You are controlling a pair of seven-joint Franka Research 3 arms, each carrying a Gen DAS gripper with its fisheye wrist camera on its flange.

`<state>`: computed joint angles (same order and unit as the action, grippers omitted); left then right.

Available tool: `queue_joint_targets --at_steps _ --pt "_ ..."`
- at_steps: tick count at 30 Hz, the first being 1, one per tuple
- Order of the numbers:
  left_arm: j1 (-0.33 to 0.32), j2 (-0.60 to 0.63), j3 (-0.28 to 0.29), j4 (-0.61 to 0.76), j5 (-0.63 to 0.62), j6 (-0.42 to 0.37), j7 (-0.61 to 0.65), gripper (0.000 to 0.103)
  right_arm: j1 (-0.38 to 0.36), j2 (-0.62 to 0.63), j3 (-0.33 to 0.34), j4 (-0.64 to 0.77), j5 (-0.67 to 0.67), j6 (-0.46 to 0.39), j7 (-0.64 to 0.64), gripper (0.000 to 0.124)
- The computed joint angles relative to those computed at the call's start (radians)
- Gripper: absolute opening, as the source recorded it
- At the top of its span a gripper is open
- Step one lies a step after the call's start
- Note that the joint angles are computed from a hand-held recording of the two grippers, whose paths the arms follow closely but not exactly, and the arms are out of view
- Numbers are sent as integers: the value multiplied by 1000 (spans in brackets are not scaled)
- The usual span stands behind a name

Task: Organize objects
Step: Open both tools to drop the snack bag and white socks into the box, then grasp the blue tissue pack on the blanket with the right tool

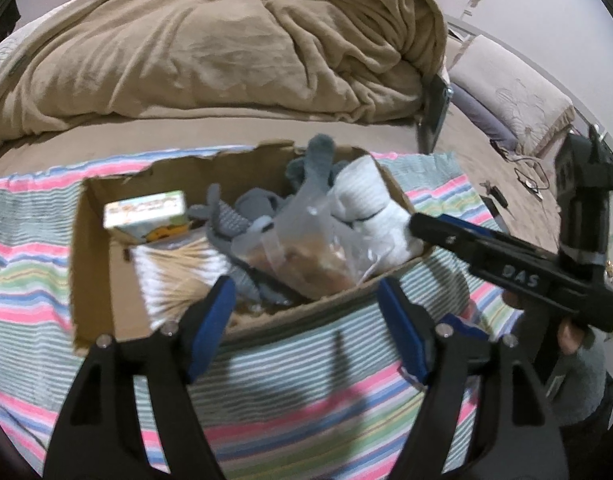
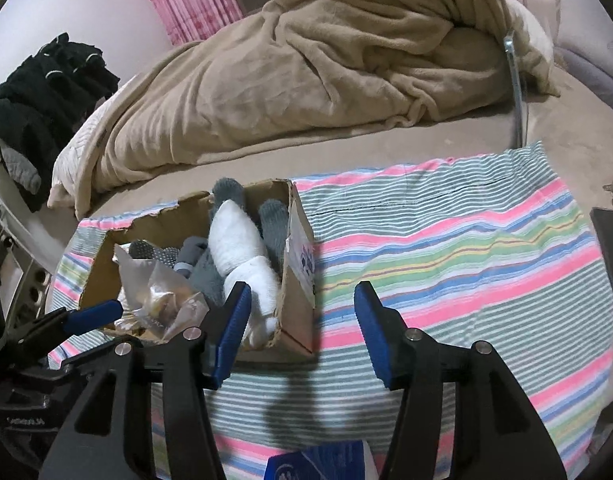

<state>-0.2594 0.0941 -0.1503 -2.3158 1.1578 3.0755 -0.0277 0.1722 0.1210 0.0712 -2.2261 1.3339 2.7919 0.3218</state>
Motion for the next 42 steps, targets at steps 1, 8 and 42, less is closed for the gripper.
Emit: queue_joint_targets --at_steps 1,8,42 --pt "0 -12 0 -11 0 -3 -7 75 -1 -11 0 -9 3 1 -1 60" --pt "27 -92 -27 -79 62 -16 -105 75 14 -94 -15 -81 11 15 -12 67" --pt "124 -300 -198 -310 -55 -83 -143 76 49 -206 -76 -281 -168 28 70 67"
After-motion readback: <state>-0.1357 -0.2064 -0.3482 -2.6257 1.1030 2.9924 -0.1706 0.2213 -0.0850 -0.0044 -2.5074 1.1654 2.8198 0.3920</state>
